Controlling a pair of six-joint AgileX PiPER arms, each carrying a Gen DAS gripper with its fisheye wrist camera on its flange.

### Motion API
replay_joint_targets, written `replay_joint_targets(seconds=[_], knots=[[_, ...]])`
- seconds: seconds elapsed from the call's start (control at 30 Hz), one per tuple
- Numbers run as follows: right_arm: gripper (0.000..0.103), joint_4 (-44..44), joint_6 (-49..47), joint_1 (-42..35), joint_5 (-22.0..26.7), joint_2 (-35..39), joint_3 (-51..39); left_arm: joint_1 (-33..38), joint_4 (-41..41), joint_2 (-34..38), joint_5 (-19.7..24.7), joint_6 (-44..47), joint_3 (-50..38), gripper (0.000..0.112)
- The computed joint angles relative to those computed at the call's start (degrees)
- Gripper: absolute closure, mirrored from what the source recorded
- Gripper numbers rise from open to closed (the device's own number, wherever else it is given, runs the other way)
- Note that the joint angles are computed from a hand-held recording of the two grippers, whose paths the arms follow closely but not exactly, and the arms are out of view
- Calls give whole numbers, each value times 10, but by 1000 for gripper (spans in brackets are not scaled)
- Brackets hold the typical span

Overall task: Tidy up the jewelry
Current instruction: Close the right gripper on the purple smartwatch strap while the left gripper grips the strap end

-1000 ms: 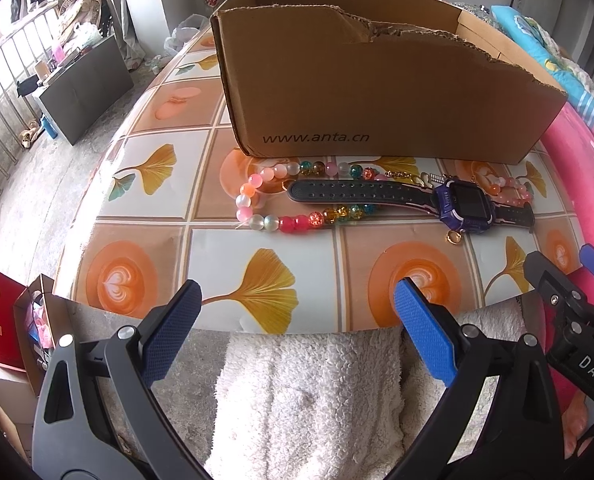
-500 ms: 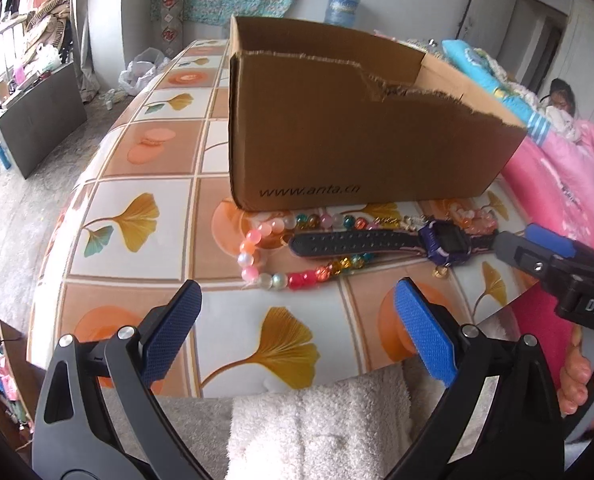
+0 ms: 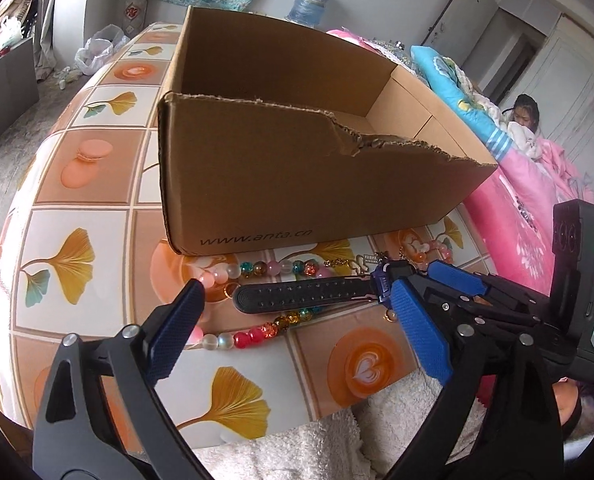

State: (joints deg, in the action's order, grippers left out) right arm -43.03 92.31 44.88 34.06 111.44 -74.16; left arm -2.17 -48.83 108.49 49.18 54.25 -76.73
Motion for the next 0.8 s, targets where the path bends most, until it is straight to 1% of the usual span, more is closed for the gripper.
replay_joint_targets(seconds=[0.1, 0.13, 0.3, 0.43, 0.63, 0.73, 0.8], knots=[[59, 10, -11, -5, -12, 3, 2, -16, 51, 24, 16, -60, -35, 43], [61, 16, -16, -8, -17, 5, 3, -18, 58, 31, 23, -74, -45, 44], [63, 22, -27, -12, -26, 11, 0, -41, 121, 56, 29, -153, -82, 44], [63, 23, -37, -16, -34, 13, 3, -52, 134, 61, 32, -171, -93, 44], [63, 23, -44, -22, -52, 6, 13, -42, 94, 63, 46, -151, -96, 46], [63, 16, -48, -27, -64, 0, 25, -44, 92, 58, 41, -153, -93, 51], [63, 14, -49, -27, -68, -1, 28, -41, 99, 55, 46, -158, -97, 56]])
